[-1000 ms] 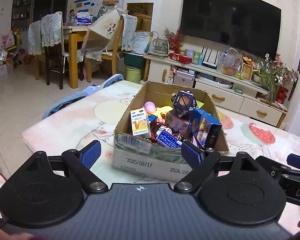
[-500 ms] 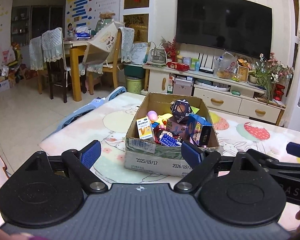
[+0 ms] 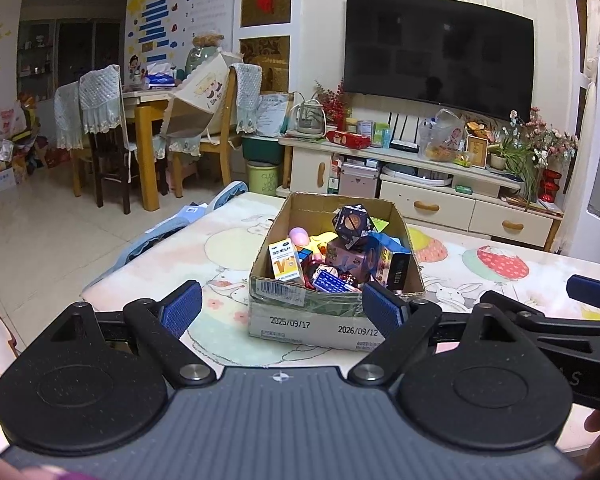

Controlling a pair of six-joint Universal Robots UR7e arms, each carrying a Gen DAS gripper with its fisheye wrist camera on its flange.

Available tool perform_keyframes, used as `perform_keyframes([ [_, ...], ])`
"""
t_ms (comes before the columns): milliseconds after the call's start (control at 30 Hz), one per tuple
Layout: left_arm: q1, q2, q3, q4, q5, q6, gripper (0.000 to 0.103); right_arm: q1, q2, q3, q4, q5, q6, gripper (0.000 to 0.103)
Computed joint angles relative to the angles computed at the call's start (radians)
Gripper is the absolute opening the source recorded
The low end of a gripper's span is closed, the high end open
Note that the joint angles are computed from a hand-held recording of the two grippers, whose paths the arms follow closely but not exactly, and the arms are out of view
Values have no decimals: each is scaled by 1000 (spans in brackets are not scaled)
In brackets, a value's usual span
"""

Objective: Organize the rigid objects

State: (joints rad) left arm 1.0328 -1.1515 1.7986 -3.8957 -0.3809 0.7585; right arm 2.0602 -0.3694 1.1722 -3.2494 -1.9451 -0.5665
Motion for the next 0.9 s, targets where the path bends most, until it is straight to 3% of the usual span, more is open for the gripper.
perform_keyframes([
  [733, 3, 18, 11, 19, -2, -30, 103, -19, 1, 15, 5, 2, 21, 97],
  [900, 8, 19, 11, 140, 4, -123, 103, -36, 2, 14, 2, 5, 30, 98],
])
